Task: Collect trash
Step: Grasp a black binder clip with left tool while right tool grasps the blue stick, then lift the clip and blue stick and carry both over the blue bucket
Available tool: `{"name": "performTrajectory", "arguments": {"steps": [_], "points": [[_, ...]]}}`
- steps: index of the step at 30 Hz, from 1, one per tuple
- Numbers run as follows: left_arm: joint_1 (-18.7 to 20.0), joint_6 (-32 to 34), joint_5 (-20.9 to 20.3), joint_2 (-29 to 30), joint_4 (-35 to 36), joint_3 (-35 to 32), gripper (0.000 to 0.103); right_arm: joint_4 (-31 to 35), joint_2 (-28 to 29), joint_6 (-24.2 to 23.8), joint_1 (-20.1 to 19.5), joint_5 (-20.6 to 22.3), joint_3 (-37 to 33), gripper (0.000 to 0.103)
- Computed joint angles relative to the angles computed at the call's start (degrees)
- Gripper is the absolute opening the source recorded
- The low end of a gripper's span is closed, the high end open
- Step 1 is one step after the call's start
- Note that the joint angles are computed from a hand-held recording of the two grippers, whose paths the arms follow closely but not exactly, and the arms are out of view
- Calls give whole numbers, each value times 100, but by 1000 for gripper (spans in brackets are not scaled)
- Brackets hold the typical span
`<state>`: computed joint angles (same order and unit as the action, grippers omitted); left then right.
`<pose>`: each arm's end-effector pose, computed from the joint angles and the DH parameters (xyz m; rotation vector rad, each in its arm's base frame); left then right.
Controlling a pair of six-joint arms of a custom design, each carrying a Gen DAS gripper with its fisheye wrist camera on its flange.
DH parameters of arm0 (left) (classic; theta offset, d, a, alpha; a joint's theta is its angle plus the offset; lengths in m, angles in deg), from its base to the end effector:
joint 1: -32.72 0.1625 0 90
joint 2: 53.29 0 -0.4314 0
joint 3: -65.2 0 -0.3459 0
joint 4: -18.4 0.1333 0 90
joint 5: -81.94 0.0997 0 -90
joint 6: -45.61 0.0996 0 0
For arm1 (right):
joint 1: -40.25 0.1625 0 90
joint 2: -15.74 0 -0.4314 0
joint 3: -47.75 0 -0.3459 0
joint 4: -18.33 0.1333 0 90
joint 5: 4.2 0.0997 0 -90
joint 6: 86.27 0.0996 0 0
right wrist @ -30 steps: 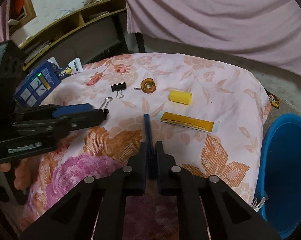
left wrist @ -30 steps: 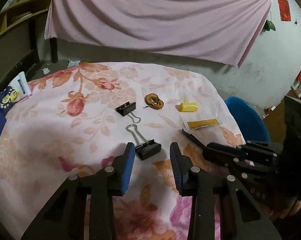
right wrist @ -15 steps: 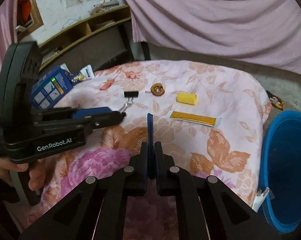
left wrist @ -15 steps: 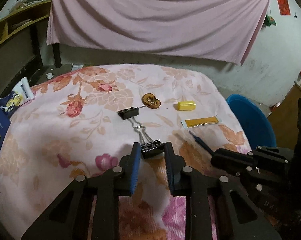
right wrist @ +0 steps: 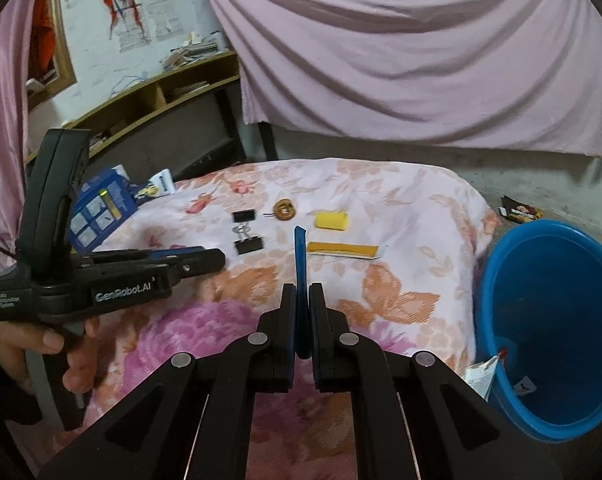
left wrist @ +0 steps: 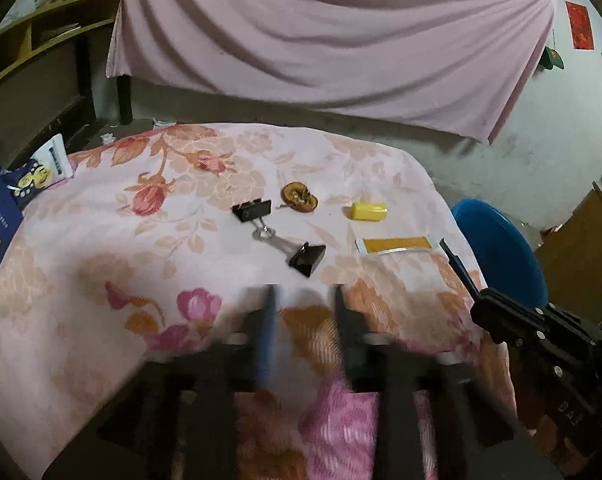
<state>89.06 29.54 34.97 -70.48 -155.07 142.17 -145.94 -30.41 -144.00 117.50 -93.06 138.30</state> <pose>-0.2242 -0.6998 -0.0355 0.1769 2.4872 -0.8848 -0.0186 -0.6951 0.1949 1.0741 -2.5750 0.6238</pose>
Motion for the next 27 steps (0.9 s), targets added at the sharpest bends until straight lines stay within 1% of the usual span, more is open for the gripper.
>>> {"name": "performTrajectory", "arguments": {"steps": [1, 6, 9, 11, 12, 13, 14, 17, 20, 22, 25, 26, 27], "points": [[18, 39, -48, 49, 18, -100, 37, 21, 45, 30, 5, -31, -80, 4], [140, 168, -80, 245, 893, -827, 36, 120, 250, 123, 10, -100, -456, 4], [198, 318, -121, 316, 1284, -1100, 36, 214, 346, 207, -5, -81, -653, 4], [207, 493, -10, 403, 1546, -1298, 32, 296, 394, 277, -20, -82, -763, 4], [202, 598, 90, 455, 1641, -1382, 24, 335, 402, 311, -29, -80, -795, 4], [191, 713, 165, 498, 1684, -1435, 19, 405, 409, 360, -43, -66, -838, 4], [188, 802, 180, 504, 1683, -1430, 19, 461, 413, 409, -51, -49, -866, 4], [202, 934, 116, 491, 1561, -1373, 18, 466, 398, 448, -66, -42, -853, 4], [219, 1005, -126, 385, 1179, -1108, 18, 379, 351, 394, -76, -55, -755, 4], [188, 1008, -189, 339, 943, -932, 17, 281, 293, 351, -98, -21, -642, 4], [89, 1095, -287, 177, 325, -445, 17, 81, 190, 305, -149, 102, -441, 4], [29, 1143, -295, 142, 11, -265, 17, -14, 151, 291, -170, 189, -362, 4], [-31, 1186, -299, 113, -264, -116, 17, -170, 78, 261, -214, 365, -233, 4]]}}
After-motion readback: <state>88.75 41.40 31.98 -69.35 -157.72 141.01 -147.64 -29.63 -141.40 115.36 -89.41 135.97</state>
